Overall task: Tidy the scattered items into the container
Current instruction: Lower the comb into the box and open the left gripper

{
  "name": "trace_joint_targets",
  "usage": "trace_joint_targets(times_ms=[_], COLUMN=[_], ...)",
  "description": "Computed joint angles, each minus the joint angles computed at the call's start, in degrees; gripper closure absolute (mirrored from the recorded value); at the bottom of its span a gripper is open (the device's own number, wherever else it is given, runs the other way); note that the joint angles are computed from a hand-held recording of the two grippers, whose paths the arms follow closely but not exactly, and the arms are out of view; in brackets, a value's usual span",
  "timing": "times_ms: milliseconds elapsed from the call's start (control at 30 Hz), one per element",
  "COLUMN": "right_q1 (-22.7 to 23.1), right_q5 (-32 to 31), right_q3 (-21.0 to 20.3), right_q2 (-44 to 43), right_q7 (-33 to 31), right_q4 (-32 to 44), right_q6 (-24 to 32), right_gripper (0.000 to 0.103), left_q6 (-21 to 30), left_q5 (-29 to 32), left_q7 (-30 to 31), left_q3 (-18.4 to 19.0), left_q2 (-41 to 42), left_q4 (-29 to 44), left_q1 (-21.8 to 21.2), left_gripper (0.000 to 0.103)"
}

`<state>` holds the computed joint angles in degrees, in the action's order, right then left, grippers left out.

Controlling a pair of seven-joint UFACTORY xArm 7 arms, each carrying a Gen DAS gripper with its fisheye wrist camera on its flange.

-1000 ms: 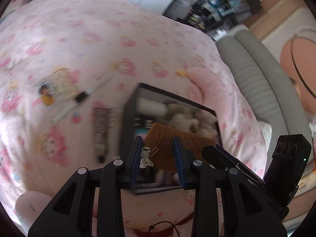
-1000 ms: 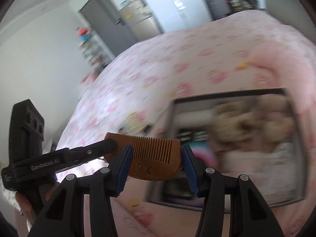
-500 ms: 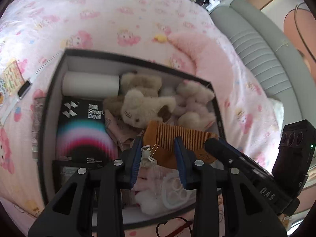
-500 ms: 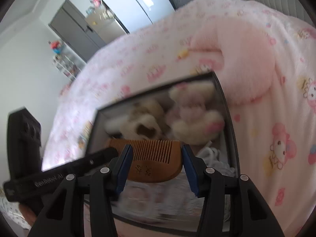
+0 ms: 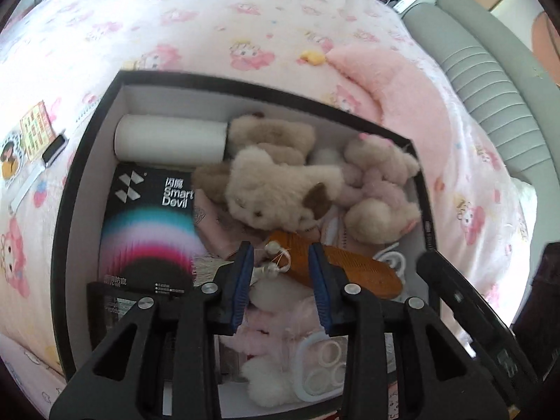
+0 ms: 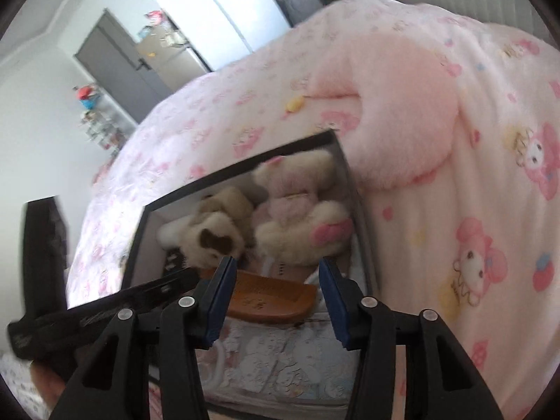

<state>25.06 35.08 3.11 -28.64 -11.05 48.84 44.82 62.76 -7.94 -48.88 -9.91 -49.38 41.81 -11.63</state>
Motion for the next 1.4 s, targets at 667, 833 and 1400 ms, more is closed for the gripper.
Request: trace_joint_targets(times_ms=[667,833,1400], right_q1=[1.5,-0.6,-2.0], right_q5=[-0.5,-9.2,-20.9], right_q3=[1.5,5.6,8.6], right_q2=[0.5,0.5,-11.4], right_q7=[-0.3,4.6,21.6], right_q4=[-0.6,-1.3,-3.5], right_q6=[1.5,-1.1,-1.1], right_gripper=[0.069,0.069,0.054], left_q6=[-5.0,-6.7,1.9], left_q5=[-4.2,-3.9,5.8], left_q7=[3.3,3.4,2.9], left_q3=[1.3,0.6,-4.9], left_q2=[-0.5,0.5,-9.4], left_q4=[-1.6,-1.6,4.1], left_q1=[-3.0,-2.8,-0.9], left_gripper=[0.077,0.077,0.058])
